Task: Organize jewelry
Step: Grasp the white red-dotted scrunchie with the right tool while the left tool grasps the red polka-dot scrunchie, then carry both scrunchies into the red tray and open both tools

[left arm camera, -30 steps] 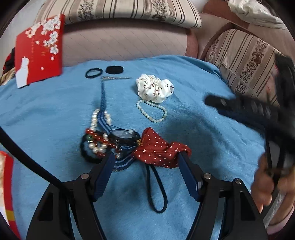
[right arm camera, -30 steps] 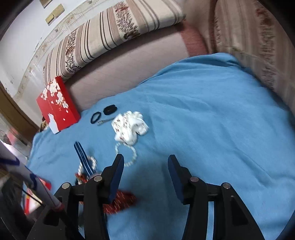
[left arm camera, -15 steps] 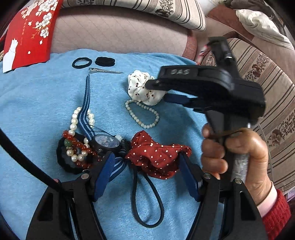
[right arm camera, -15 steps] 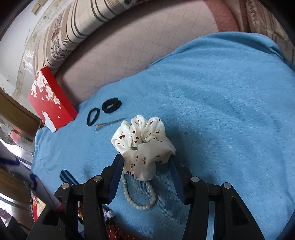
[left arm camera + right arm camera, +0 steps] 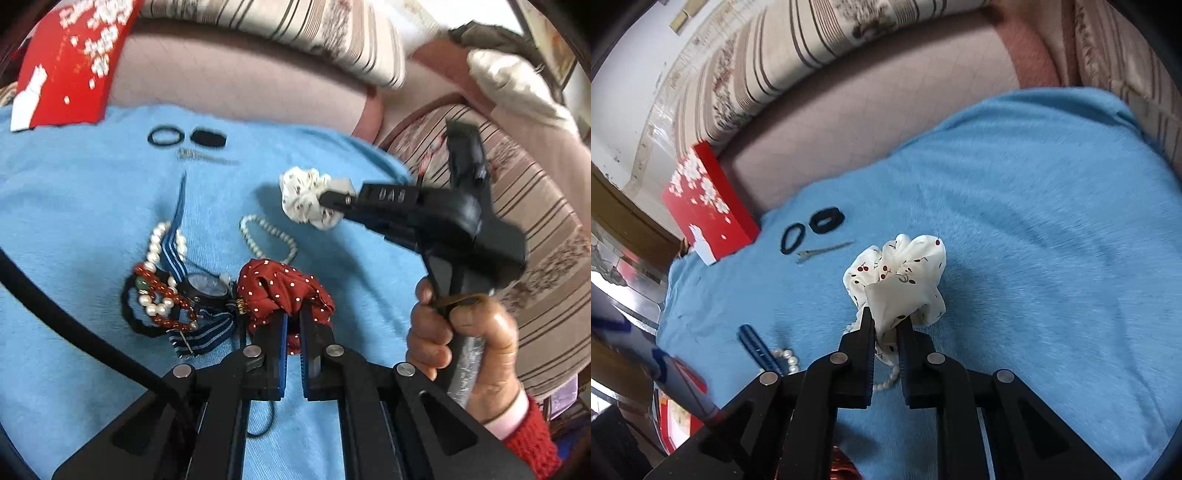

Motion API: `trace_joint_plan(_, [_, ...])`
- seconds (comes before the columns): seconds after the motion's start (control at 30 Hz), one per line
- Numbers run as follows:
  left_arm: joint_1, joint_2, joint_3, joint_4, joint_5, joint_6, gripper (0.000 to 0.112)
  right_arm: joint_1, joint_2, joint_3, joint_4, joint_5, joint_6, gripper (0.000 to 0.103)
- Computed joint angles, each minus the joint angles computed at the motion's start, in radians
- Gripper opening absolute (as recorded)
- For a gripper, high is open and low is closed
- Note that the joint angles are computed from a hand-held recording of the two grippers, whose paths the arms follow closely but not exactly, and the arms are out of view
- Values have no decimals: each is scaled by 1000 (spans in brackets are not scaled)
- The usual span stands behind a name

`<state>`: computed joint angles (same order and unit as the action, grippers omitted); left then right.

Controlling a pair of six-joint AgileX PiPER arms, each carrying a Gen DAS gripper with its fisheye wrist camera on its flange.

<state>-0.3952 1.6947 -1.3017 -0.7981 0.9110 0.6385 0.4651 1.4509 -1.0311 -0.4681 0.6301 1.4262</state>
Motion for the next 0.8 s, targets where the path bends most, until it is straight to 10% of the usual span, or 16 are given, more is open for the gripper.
trace_joint_plan(0.47, [457, -217, 28, -67, 210, 236, 5, 343, -17, -173, -159, 245, 198, 12])
trace_joint_plan(0.8, [848, 83, -253, -9, 247, 221, 5, 471, 387, -633, -24, 222, -3, 12])
